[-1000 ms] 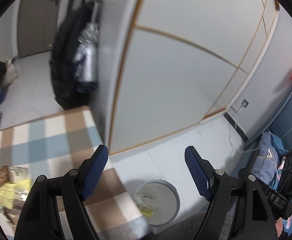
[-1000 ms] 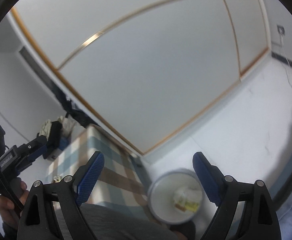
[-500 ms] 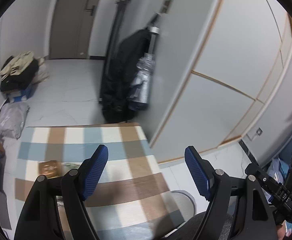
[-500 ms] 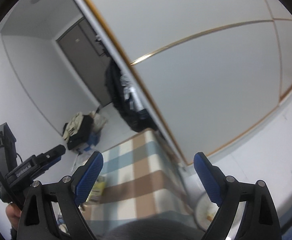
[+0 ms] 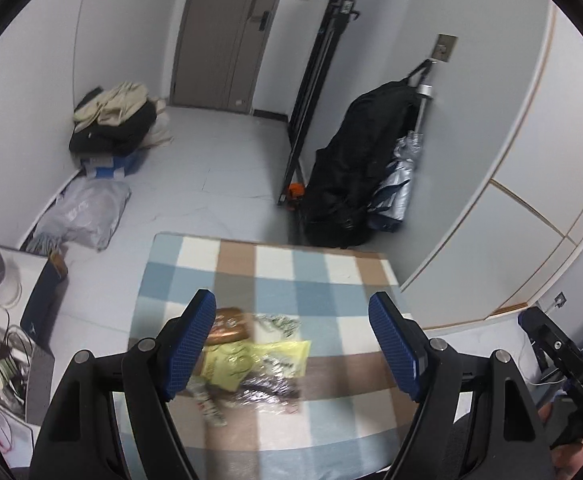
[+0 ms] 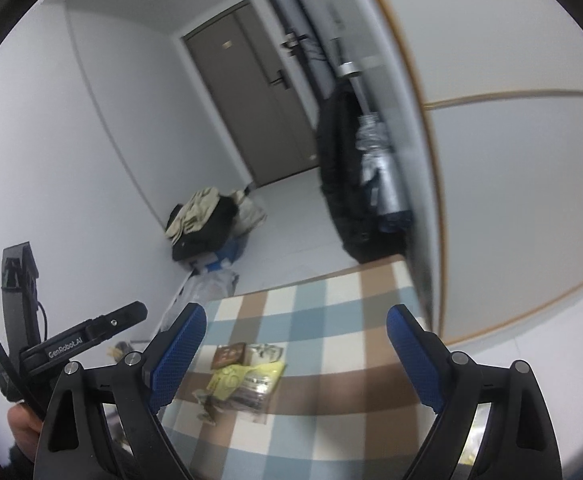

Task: Collect trash
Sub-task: 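Move both open tools back over the trash on the checkered table, then lower the left gripper onto the small crumpled wrapper and close it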

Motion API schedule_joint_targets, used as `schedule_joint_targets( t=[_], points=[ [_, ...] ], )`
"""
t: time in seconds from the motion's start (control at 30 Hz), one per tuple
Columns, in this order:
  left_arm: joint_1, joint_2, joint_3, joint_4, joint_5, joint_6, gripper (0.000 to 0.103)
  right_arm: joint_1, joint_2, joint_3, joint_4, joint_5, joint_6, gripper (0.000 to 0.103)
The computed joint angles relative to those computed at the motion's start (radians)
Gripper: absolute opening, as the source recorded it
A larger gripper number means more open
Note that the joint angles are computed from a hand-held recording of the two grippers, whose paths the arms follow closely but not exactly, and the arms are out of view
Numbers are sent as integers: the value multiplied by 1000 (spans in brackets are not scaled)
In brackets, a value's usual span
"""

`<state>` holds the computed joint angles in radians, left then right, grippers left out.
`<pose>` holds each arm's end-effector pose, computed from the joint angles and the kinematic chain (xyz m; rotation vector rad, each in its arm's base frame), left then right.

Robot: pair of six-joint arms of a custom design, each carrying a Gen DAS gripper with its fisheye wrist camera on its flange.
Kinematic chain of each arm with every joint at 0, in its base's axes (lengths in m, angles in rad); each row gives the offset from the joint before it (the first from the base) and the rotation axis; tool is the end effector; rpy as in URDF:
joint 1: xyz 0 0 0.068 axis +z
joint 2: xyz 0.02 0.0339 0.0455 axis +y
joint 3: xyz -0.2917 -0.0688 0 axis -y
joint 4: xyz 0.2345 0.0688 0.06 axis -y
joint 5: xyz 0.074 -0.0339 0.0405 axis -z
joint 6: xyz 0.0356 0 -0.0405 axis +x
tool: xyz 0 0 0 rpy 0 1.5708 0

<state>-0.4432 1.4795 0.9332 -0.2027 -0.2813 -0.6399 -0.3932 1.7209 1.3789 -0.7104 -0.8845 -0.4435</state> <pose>0.2790 -0.1215 0.2597 -0.3656 2.2659 -0.2366 0.3362 -0.1096 0.2959 -0.3362 2.2233 0.7250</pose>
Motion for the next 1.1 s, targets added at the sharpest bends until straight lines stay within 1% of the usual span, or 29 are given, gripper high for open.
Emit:
schedule_joint_targets(
  t=[0.07,0.13,0.23,0.3,0.43,0.5,0.6,0.63,0.7,0.77,0.83,0.93,1.1],
  points=[
    [40,-8,-27,7,34,0,76,45,-25,-36,54,38,6,92],
    [69,-9,-45,7,41,2,76,79,-32,-42,62,42,-3,92],
    [123,-2,-70,-3,64,3,76,137,-11,-32,46,59,-23,92],
    [177,10,-97,23,123,0,76,171,2,-28,34,70,-40,92],
    [259,64,-120,34,197,2,76,256,51,-2,12,118,-57,92],
    [283,91,-122,27,221,-4,76,293,88,25,-9,140,-71,92],
    [301,132,-113,10,263,8,76,338,145,57,-8,187,-72,92],
    [306,149,-116,17,265,13,76,349,167,69,-12,194,-72,92],
    [317,178,-122,25,259,12,76,352,218,100,-39,169,-95,92],
    [344,217,-124,43,299,14,76,354,243,101,-31,190,-98,92],
    [361,249,-125,55,329,21,76,354,278,129,-62,214,-95,92],
    [363,288,-116,53,356,45,76,348,313,164,-84,225,-98,92],
    [335,319,-102,41,369,69,75,337,343,208,-95,217,-78,92]
  ],
)
